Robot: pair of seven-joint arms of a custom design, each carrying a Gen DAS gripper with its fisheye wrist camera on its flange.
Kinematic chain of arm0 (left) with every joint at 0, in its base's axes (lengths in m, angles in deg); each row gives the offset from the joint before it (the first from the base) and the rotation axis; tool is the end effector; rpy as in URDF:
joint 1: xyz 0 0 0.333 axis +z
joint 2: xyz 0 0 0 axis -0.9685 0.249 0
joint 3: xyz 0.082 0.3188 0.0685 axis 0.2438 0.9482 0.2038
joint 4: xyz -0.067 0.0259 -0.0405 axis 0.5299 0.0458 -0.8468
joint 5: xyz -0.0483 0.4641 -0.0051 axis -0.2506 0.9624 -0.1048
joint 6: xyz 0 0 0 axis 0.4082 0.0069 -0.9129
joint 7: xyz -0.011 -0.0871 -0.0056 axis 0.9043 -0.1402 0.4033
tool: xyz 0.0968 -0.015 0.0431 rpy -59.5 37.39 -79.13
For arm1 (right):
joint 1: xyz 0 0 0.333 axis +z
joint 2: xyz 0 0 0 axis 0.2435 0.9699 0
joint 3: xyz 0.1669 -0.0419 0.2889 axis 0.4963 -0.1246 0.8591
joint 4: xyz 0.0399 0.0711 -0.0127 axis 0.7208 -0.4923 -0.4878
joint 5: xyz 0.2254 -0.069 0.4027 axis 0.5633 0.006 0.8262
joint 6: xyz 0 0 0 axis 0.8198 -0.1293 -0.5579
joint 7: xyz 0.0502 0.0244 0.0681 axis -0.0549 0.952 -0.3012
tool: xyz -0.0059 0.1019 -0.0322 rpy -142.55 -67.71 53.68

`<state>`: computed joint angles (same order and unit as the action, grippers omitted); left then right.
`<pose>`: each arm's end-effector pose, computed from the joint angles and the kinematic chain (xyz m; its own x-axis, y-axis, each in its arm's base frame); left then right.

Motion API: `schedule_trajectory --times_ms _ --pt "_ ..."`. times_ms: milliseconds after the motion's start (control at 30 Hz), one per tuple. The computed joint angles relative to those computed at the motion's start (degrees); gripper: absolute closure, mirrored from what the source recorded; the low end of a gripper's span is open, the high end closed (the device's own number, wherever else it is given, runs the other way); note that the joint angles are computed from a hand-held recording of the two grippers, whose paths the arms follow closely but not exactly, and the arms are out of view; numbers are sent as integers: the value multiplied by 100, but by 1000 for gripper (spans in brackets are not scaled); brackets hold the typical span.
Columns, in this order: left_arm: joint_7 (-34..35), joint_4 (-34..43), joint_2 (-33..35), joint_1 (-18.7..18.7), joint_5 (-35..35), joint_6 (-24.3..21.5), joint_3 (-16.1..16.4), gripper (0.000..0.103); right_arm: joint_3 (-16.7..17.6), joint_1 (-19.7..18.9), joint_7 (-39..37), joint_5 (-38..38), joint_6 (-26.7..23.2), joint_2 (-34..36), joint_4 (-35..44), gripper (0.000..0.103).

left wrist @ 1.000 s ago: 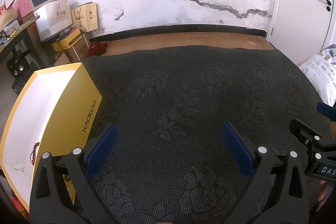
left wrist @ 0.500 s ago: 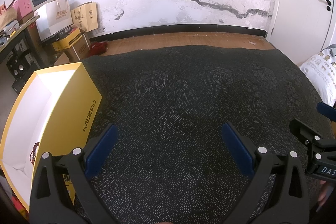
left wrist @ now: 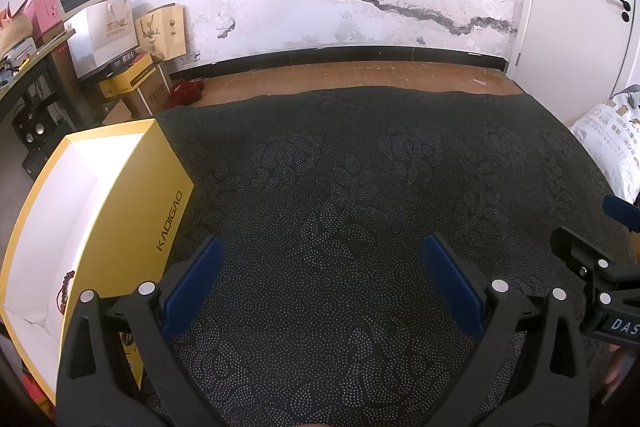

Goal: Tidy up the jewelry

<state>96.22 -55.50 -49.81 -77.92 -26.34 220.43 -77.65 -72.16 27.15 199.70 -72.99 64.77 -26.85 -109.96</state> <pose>0.7765 -0.2283 0.4264 -0.6917 -0.7193 -0.0646 -0.5088 0.5488 -0.6633 0.6355 0.1472 0.4089 -0.6327 -0.7740 -0.0226 -0.5751 0.4893 -0.6556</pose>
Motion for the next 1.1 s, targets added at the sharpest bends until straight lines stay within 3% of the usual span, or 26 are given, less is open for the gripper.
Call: schedule_trajectory --times_ms 1100 --pt "179 -37 -37 29 -122 1 -38 6 0 -4 13 -16 19 -13 -17 7"
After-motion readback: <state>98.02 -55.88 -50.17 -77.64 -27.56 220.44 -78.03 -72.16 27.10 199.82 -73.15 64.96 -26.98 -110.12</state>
